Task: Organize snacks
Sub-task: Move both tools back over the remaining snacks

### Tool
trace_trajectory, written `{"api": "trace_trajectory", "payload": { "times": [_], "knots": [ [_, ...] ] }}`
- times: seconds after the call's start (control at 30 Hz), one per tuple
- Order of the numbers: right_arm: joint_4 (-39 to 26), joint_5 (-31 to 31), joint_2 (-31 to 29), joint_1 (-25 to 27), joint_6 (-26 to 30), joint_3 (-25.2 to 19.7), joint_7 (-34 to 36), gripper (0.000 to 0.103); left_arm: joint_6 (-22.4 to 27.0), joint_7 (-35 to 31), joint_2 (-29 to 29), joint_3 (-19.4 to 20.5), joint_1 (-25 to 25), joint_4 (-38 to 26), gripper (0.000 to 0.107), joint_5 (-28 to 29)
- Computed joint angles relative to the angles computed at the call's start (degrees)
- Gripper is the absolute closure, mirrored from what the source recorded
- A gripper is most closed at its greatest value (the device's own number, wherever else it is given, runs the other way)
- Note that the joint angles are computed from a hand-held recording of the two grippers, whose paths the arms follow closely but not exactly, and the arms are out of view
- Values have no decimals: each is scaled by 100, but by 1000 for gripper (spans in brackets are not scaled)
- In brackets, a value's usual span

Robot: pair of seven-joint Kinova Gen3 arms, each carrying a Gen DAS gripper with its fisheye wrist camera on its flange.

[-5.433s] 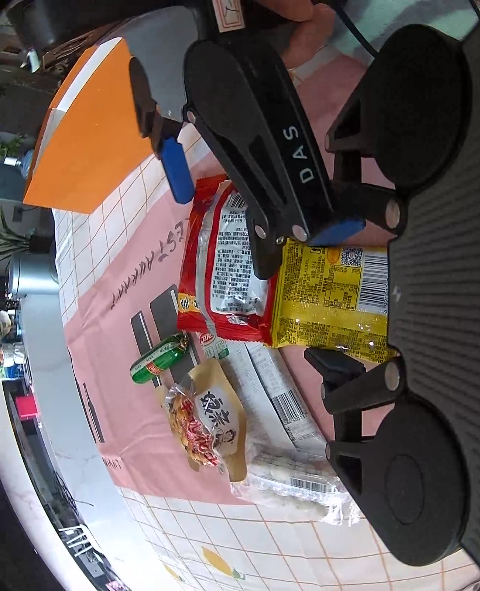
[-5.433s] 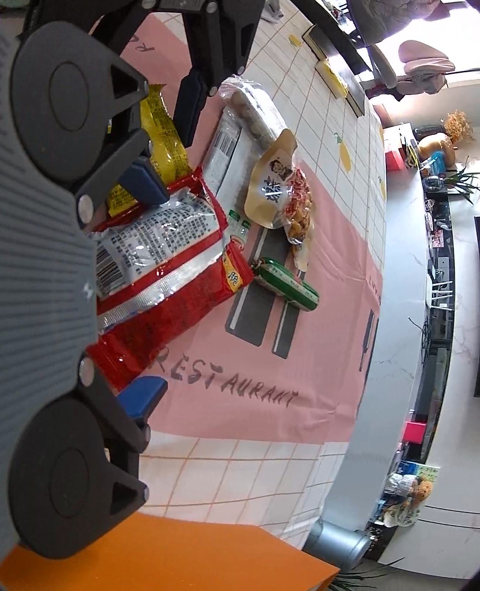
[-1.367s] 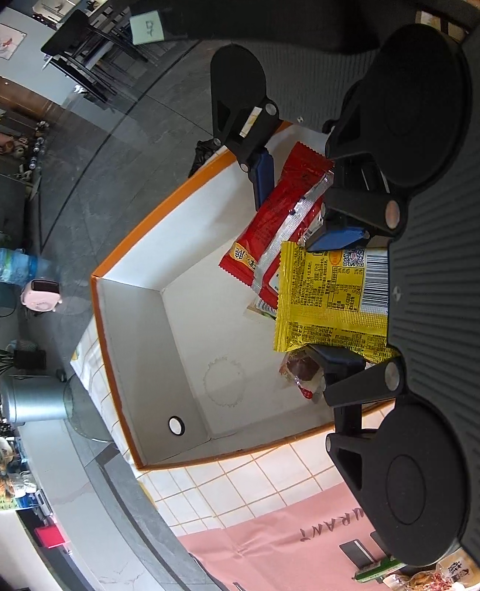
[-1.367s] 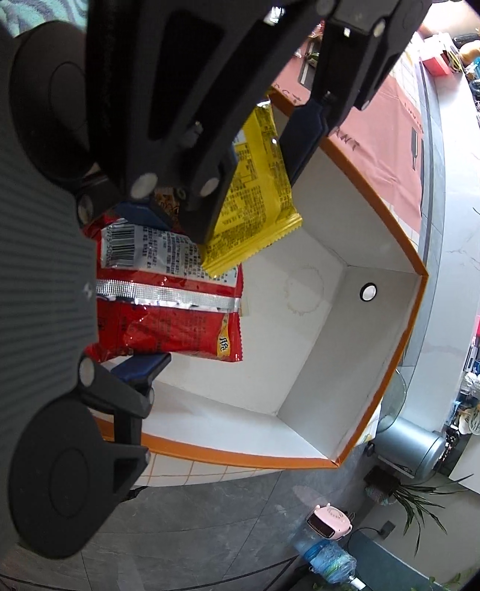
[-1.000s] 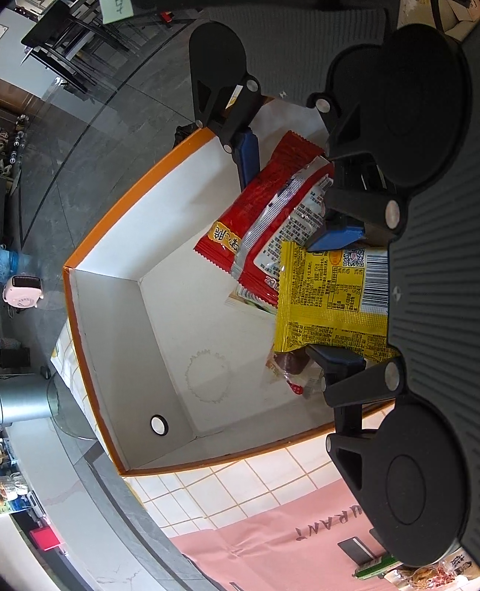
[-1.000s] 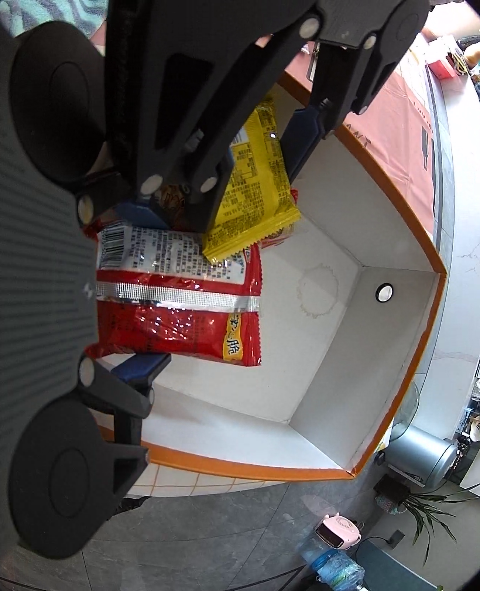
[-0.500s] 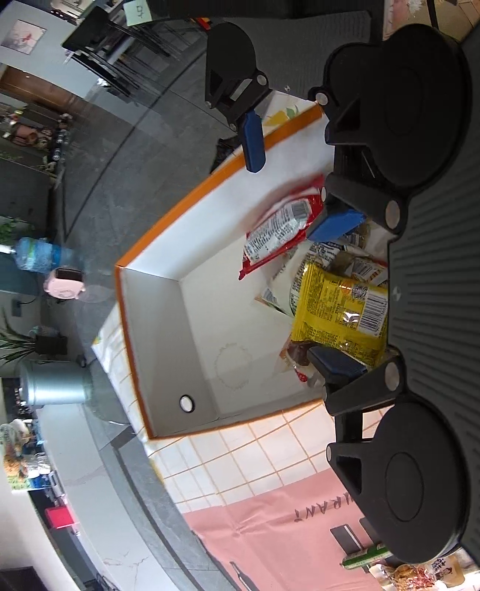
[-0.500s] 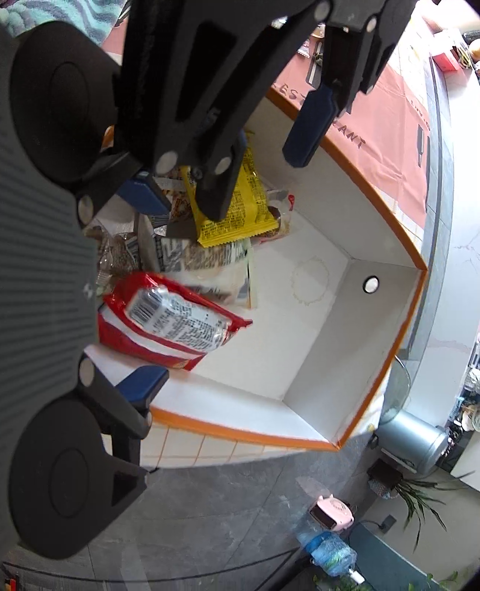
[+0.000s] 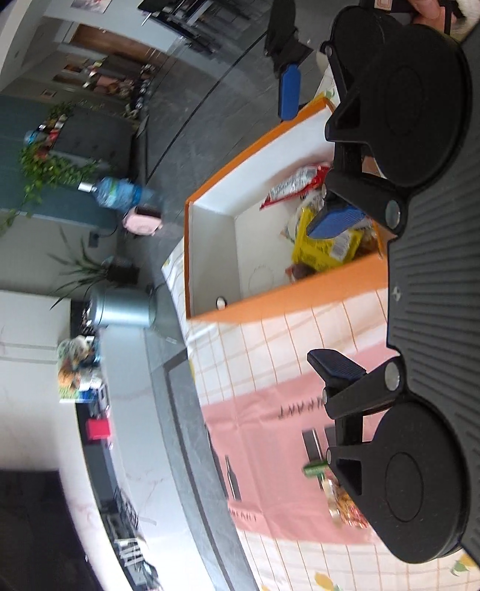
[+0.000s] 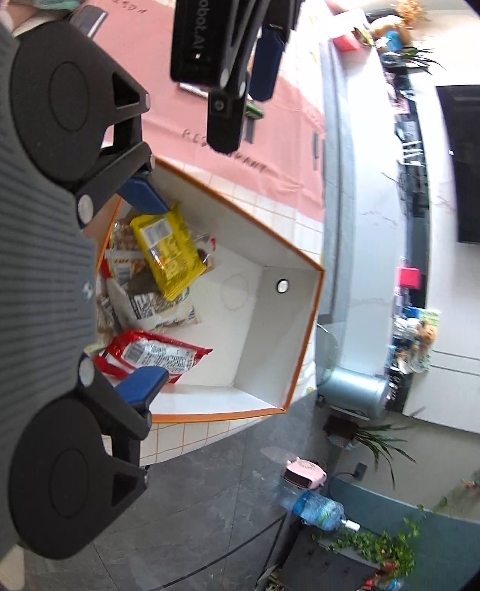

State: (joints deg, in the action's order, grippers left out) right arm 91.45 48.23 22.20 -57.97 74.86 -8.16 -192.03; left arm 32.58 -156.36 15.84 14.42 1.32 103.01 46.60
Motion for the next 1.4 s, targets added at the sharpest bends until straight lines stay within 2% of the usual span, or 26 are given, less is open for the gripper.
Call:
{"api": "trace_trajectory", "payload": {
  "times": [0.17, 0.37, 0.5, 0.6, 0.67, 0.8, 1.0, 1.4],
  "knots": [
    [-262, 454, 303, -525, 204, 80, -990, 17, -267, -831, -265, -45, -448, 504, 27, 683],
    [-692, 952, 810, -948, 276, 259, -1683, 18, -317, -1450, -402, -396, -716, 814, 27, 1189],
    [-1061, 999, 1159, -991, 43, 389, -1732, 20, -37, -1309, -307, -647, -841, 702, 27, 1019],
    [-1225, 938, 1342, -959, -318, 494, -1743, 24, 10, -950, -221, -781, -833, 576, 27, 549],
    [-1384, 849, 1491, -934, -495, 555, -1573, 29, -32, -740, -119, -794, -857, 506, 27, 294],
    [-1690, 603, 1771, -847, -845, 675, -1002, 31, -75, -491, 172, -708, -1021, 327, 27, 3],
    [-2119, 210, 2079, -676, -1251, 932, -210, 32, 67, -115, 565, -534, -1261, -79, 27, -358],
    [-3227, -652, 2828, -238, -1645, 1336, 1472, 32, 33, 402, 1306, -220, -1557, -709, 27, -851]
  ]
}}
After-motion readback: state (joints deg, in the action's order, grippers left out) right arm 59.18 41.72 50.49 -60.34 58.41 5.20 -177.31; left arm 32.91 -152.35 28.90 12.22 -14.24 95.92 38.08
